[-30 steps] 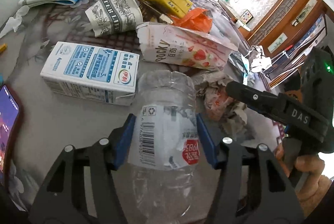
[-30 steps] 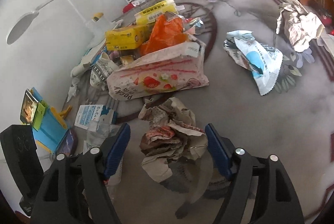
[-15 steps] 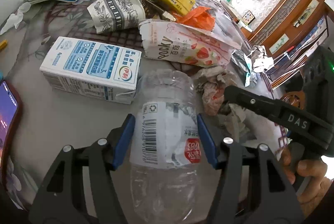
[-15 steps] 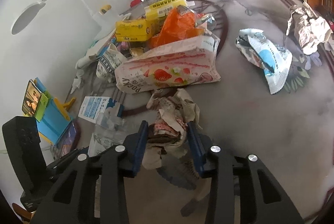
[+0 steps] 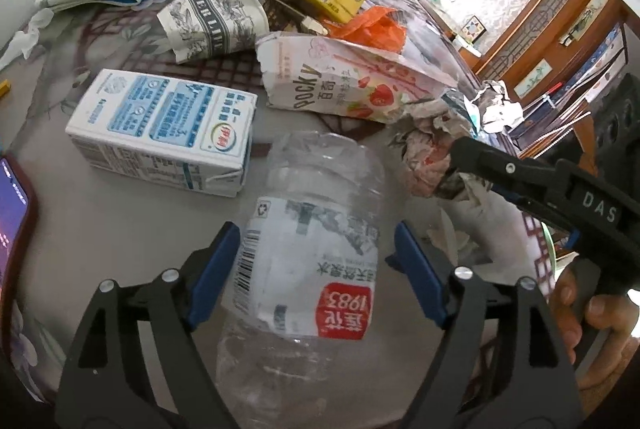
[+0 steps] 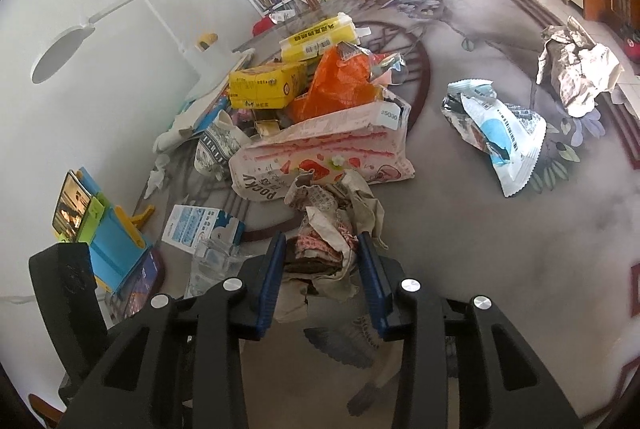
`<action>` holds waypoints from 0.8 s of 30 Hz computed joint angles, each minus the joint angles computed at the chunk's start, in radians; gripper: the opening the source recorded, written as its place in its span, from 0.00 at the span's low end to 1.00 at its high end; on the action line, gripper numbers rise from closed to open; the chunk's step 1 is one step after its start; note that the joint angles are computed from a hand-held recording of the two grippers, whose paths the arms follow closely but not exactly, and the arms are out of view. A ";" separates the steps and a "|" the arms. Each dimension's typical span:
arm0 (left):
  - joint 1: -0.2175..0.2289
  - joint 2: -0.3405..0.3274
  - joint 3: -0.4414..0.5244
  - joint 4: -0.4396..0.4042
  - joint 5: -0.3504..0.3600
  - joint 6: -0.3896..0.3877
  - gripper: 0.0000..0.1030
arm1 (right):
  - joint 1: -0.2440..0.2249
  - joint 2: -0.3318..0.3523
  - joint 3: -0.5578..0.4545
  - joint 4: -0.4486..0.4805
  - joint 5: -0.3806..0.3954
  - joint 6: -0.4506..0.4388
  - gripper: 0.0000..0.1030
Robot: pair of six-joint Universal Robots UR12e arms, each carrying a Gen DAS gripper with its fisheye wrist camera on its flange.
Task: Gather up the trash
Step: 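Lift the bottle and crumpled paper off the table with both grippers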
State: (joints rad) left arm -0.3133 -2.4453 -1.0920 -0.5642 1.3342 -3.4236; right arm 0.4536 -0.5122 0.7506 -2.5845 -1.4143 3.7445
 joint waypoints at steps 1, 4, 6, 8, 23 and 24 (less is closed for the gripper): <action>0.000 0.000 -0.001 0.001 -0.001 0.001 0.75 | 0.000 0.000 0.001 -0.003 0.000 0.001 0.35; -0.003 0.001 -0.001 0.004 0.006 0.016 0.75 | 0.000 -0.004 0.008 -0.012 -0.001 0.004 0.35; -0.003 0.001 -0.002 0.004 -0.006 0.020 0.66 | 0.000 -0.007 0.014 -0.017 -0.001 0.006 0.35; -0.002 0.000 0.000 0.000 -0.016 0.022 0.60 | -0.001 -0.009 0.018 -0.023 0.000 0.009 0.35; -0.003 0.011 -0.026 0.091 -0.015 0.032 0.53 | -0.003 -0.029 0.058 -0.086 -0.002 0.034 0.35; -0.003 0.012 -0.028 0.099 -0.017 0.033 0.53 | -0.003 -0.031 0.061 -0.093 -0.002 0.037 0.35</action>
